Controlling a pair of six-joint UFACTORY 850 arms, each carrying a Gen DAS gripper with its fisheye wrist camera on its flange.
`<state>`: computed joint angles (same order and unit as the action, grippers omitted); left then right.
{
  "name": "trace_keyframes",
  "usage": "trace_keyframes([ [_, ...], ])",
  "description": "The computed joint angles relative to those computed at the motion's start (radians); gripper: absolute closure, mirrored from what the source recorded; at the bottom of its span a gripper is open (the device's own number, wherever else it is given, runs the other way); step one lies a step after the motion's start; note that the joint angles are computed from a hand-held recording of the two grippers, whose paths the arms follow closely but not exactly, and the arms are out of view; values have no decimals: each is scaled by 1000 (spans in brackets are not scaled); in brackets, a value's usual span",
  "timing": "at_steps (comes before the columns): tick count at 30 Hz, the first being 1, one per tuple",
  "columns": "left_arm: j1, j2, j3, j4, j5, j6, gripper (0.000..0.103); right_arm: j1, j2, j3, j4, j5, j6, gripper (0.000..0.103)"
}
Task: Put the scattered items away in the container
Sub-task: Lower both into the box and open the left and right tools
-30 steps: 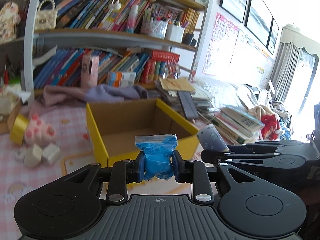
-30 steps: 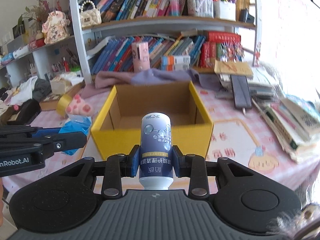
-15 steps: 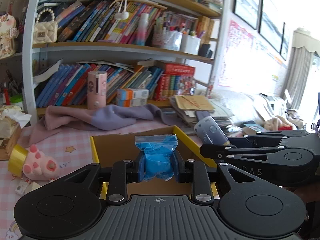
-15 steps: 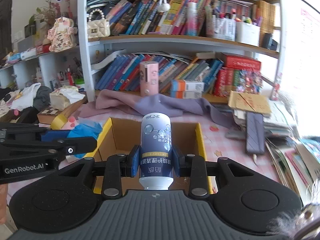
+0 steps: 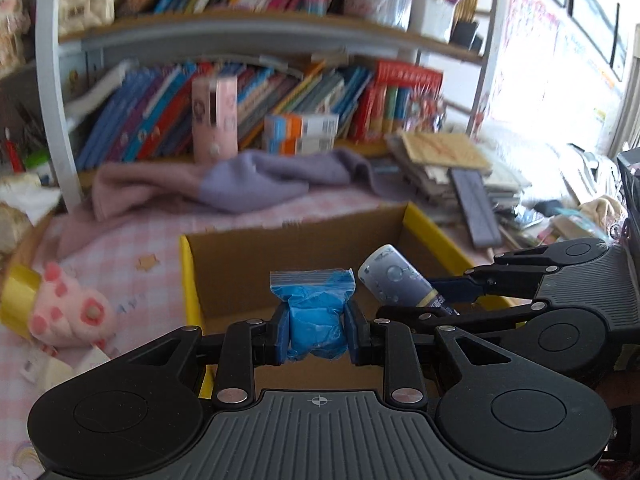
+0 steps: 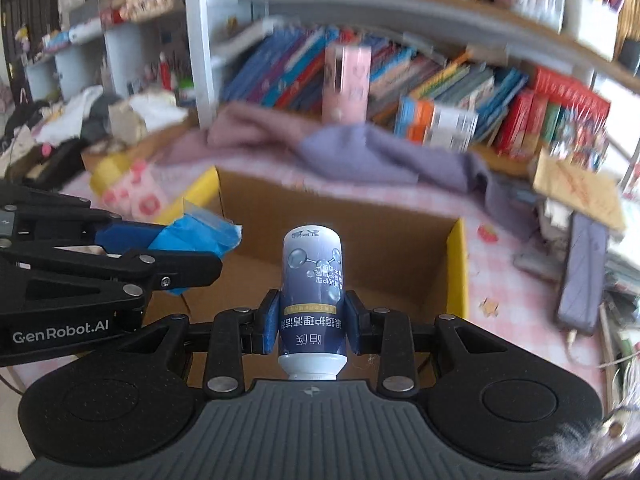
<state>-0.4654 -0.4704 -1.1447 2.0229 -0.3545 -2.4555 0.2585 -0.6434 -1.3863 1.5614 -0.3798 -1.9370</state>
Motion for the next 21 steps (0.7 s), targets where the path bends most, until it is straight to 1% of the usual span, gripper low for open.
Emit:
trace_keyframes([
  [5, 10, -60, -65, -243, 52, 244, 77, -6, -69, -84, -278, -14, 256, 72],
  [9, 16, -82, -87, -386, 67, 365, 77, -7, -103, -126, -405, -24, 375, 72],
  [13, 19, -94, -105, -463, 69, 436, 76, -6, -111, -136, -430, -27, 380, 72],
  [15, 17, -100, -113, -502, 59, 475, 74, -6, -112, -139, -429, -28, 383, 72],
  [16, 16, -102, -117, -522, 56, 494, 74, -8, -109, -134, -399, -25, 354, 68],
  [19, 13, -100, -116, -531, 47, 499, 71, -7, -101, -123, -354, -13, 311, 68],
  [21, 10, -92, -108, -506, 43, 473, 69, -9, -94, -114, -320, -11, 287, 67],
])
